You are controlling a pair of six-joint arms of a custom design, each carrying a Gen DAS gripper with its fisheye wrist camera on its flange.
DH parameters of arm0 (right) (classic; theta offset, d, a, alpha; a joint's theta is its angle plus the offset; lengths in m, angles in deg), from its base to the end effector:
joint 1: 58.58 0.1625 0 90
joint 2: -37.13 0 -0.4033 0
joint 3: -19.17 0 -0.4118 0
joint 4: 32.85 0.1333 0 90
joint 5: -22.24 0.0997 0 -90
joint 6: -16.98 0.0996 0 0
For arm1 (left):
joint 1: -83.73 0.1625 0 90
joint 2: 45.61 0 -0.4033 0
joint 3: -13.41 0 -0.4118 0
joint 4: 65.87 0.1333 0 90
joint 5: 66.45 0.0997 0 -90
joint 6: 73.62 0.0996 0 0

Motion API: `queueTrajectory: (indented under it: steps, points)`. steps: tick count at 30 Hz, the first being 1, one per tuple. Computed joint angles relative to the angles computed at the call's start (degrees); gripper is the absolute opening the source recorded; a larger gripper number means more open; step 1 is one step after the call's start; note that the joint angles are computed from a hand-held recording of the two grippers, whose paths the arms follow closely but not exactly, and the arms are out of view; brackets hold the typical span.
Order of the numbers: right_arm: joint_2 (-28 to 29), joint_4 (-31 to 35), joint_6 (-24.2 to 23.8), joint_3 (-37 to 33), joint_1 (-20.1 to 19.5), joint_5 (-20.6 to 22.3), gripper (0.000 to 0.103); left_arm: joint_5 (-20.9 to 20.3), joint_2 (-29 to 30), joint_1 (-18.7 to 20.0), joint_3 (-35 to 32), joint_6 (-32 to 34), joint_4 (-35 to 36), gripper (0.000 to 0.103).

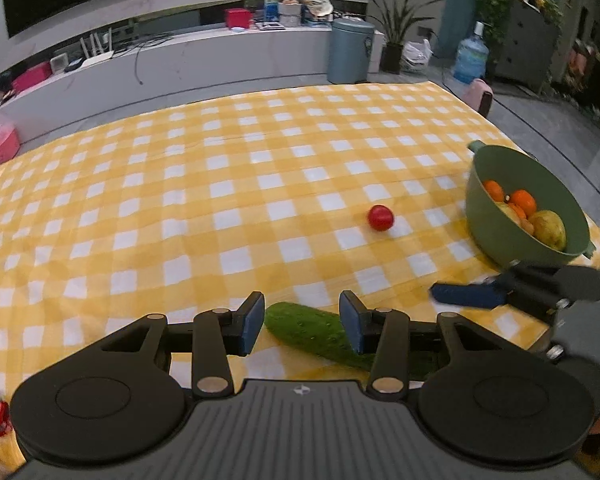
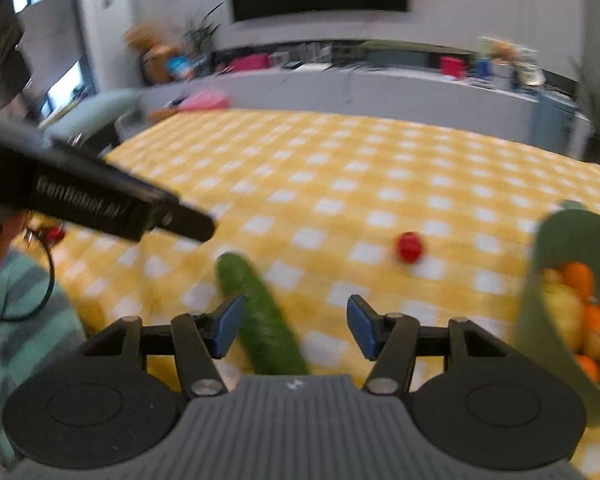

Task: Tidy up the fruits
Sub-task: 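Move the right tool to the green cucumber and grasp it, then carry the cucumber into the green colander with the right tool while the left tool grasps the tomato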

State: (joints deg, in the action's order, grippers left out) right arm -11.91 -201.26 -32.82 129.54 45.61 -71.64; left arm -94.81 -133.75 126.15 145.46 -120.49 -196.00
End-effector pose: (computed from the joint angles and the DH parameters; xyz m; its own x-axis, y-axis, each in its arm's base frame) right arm 0.2665 -0.5375 0.0400 -0.4485 -0.8533 0.2661 -0.8938 0.4261 -0.1402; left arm -0.1508 -0.4371 0.2262 -0.7274 -0.2247 -0.6484 0.3010 0.7446 -0.5957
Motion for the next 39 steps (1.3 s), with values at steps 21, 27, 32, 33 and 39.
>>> queueTrajectory:
  steps: [21, 27, 32, 33, 39]
  points:
    - [7.0, 2.7, -7.0, -4.2, 0.5, -4.5, 0.043, -2.0, -2.7, 2.3, 2.6, 0.3, -4.9, 0.051]
    - [7.0, 1.9, -6.6, -3.8, 1.0, -5.4, 0.039, -2.1, -2.6, 2.2, 2.4, 0.0, -4.4, 0.052]
    - [6.0, 0.6, 0.1, -3.6, 0.9, -6.1, 0.038, -2.1, -2.6, 2.2, 2.3, -1.0, -3.9, 0.052]
    - [5.4, -0.1, 1.6, -3.3, 0.7, -6.0, 0.038, -2.1, -2.6, 2.2, 2.2, -1.3, -3.6, 0.052]
    - [1.6, -4.5, 10.9, -2.4, -0.9, -5.7, 0.036, -2.5, -1.1, 2.3, 1.2, 0.8, -4.9, 0.052]
